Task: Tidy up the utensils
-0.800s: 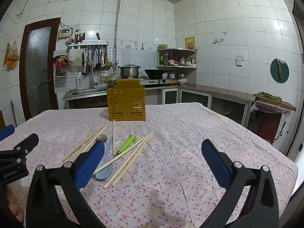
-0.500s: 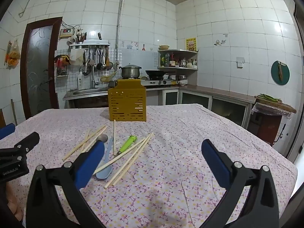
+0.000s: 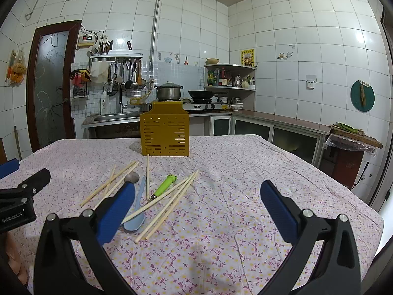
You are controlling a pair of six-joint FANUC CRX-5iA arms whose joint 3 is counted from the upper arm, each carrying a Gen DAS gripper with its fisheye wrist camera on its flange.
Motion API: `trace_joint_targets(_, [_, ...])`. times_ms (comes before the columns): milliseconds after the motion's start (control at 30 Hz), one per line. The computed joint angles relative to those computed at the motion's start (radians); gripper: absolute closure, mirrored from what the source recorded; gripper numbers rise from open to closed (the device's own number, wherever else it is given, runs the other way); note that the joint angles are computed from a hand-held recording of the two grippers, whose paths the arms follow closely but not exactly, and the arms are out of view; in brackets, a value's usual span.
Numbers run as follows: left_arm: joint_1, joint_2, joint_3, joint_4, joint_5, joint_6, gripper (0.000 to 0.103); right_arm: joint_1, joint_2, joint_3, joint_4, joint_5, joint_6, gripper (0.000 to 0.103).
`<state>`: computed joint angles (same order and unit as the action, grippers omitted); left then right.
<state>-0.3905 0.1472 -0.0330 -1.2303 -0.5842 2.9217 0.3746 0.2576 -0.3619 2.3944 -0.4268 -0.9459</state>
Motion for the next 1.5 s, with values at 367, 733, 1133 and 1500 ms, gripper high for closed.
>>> trace_joint_targets(367, [-0.008, 0.005, 0.010, 0.000, -0.011, -0.007, 0.005, 0.000, 0.005, 0.002, 0.003, -0.005, -0.002, 0.004])
trace_joint_targets(733, [-0.008, 0.005, 0.015, 0.008, -0.015, -0.017, 0.005, 0.000, 0.000, -0.002, 0.001, -0.003, -0.001, 0.004])
trace_joint_targets(1133, [-0.008, 0.005, 0.014, 0.006, -0.015, -0.016, 0.005, -0.003, 0.000, -0.002, 0.007, -0.002, -0.005, 0.004])
trace_joint_targets(1500, [-0.006, 0.005, 0.011, 0.006, -0.011, -0.015, 0.005, -0.003, -0.001, -0.002, 0.007, -0.001, -0.002, 0.004])
